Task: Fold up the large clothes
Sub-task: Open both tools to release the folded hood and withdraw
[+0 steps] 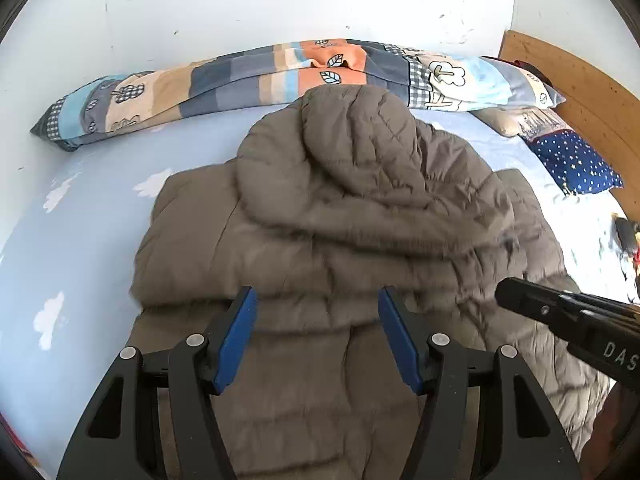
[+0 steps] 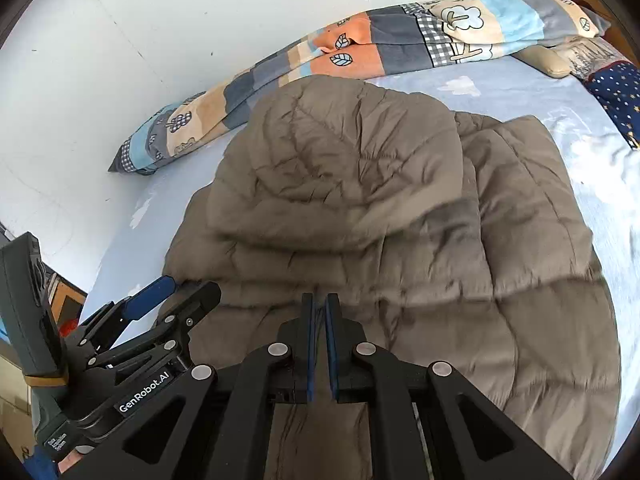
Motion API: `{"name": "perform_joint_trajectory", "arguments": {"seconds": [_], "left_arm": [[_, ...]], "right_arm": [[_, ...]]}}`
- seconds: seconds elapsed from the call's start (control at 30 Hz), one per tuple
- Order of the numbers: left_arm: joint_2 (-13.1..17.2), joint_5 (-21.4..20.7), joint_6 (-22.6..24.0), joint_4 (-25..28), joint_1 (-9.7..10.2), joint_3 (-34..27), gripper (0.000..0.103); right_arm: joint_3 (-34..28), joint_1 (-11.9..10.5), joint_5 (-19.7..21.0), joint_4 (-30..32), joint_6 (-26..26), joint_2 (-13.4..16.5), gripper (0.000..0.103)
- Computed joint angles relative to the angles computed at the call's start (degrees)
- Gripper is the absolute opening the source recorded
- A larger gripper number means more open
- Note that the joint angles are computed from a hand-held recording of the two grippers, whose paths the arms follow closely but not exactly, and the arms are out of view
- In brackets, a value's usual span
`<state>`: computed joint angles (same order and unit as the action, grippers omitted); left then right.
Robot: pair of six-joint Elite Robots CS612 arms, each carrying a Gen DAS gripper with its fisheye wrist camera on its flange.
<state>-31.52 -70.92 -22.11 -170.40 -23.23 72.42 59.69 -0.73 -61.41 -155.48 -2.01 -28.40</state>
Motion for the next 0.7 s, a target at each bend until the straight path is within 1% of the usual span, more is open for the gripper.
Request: {"name": "perform_joint_trajectory", "arguments": {"seconds": [0.07, 0.17, 0.2, 0.27, 0.4, 0.47, 0.57, 0.63, 0.7], "left_arm": [[-1.08, 0.27, -0.29, -0.58, -0.36, 2.39, 0.062], [-2.10, 0.28, -0.94, -0.52, -0.64, 4.81, 0.062], [-2.40, 0.10, -1.13, -0.41, -0.69, 5.56, 0.062], [-2.97, -0.19, -1.98, 0.04, -0.73, 6.88, 0.062], [-3.57, -1.67, -4.84, 0.97, -0.45, 8.51, 0.062], [-3.44, -2.66, -5.74, 2.99, -0.11, 8.34, 0.062], [-2.76, -3.70, -7.12, 8.33, 0.45, 7.03, 0.062], [-2.42, -4.88, -7.72, 10.40, 0.76, 6.47, 0.062], [-2.22, -5.18, -7.68, 11.87, 0.81, 6.20, 0.065]], "right_arm": [[2.60, 0.06, -0.36, -1.23, 0.01, -1.18, 0.006], [4.78, 0.22, -1.09, -1.36, -1.11, -2.12, 0.006], [5.84, 0.42, -2.33, -1.83, -2.00, -2.63, 0.006], [7.16, 0.57, -3.53, -2.75, -2.82, -3.20, 0.006], [9.17, 0.77, -5.38, -3.17, -3.21, -3.99, 0.012], [9.53, 0.93, -6.50, -2.14, -3.84, -4.06, 0.012], [9.45, 1.29, -9.66, 0.28, -4.97, -3.79, 0.012], [9.34, 1.33, -10.18, 1.81, -5.52, -3.62, 0.012], [9.09, 1.39, -10.98, 3.58, -5.86, -3.35, 0.013]]}}
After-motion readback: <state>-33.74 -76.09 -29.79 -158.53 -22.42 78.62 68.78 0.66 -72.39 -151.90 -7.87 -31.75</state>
